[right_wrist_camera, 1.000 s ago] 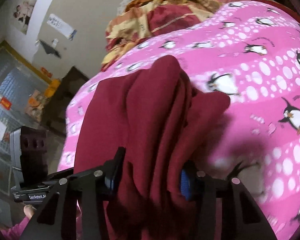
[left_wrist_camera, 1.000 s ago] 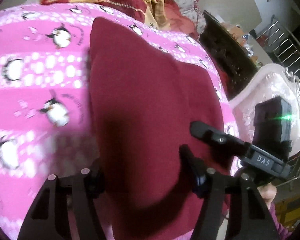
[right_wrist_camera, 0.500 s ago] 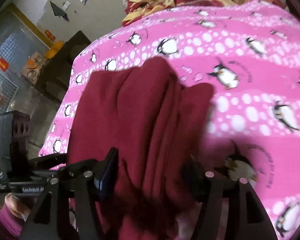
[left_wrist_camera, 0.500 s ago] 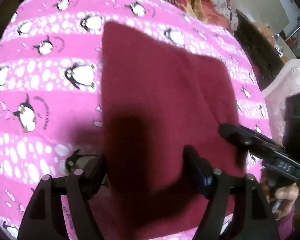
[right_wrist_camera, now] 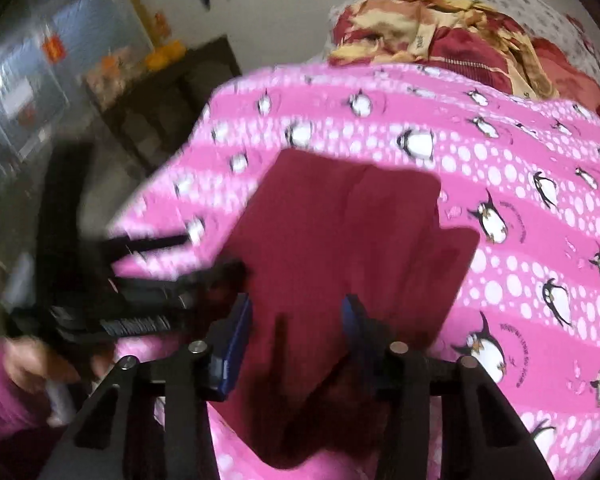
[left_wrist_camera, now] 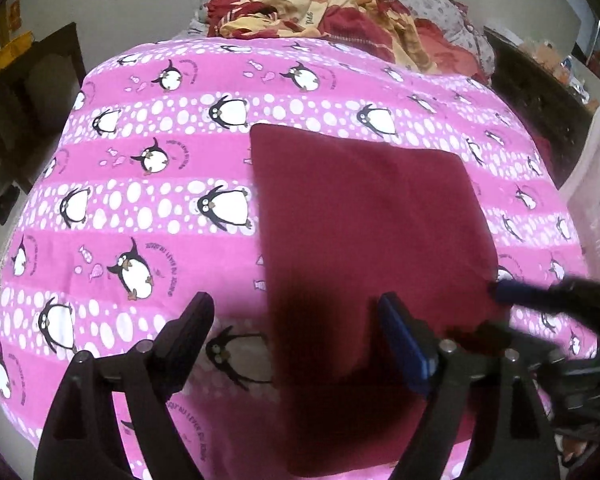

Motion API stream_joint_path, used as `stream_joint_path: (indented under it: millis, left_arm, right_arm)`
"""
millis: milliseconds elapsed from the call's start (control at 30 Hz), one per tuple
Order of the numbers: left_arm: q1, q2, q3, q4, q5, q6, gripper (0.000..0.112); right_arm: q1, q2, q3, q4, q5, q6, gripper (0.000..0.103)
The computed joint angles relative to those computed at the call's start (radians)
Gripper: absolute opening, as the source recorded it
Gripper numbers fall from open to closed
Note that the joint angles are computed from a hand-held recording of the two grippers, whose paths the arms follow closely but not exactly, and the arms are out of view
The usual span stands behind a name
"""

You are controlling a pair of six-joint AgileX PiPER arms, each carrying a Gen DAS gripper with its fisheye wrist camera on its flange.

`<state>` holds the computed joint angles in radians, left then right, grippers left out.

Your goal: Fold small clothes

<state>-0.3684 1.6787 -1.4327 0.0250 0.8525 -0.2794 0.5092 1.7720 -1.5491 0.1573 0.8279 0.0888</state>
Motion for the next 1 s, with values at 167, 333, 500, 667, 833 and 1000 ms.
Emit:
stream_joint_path:
  millis: [167, 333, 500, 667, 833, 1000]
  left_arm:
    - [-0.011, -0.031, 0.043, 0.054, -0.048, -0.061, 0.084]
    - [-0.02, -0.037, 0.038, 0.061, -0.043, -0.082, 0.084]
    - [-0.034, -0.07, 0.056, 0.092, -0.051, -0.113, 0.084]
    - [-0.057, -0.107, 0.069, 0.149, -0.051, -0.161, 0.084]
    - [-0.078, -0.14, 0.082, 0.196, -0.048, -0.203, 0.084]
    - [-0.091, -0.161, 0.091, 0.221, -0.042, -0.224, 0.084]
  right_arm:
    - [-0.006, -0.024, 0.149, -0.022, -0.067, 0.045, 0.035]
    - [0.033, -0.055, 0.199, -0.114, -0.101, 0.112, 0.035]
    - [0.027, -0.109, 0.218, -0.098, -0.09, 0.134, 0.039]
    - [0.067, -0.158, 0.2, -0.235, -0.087, 0.295, 0.064]
    - [0.112, -0.169, 0.171, -0.391, -0.051, 0.468, 0.072]
    - [0.117, -0.172, 0.164, -0.396, -0.051, 0.531, 0.077]
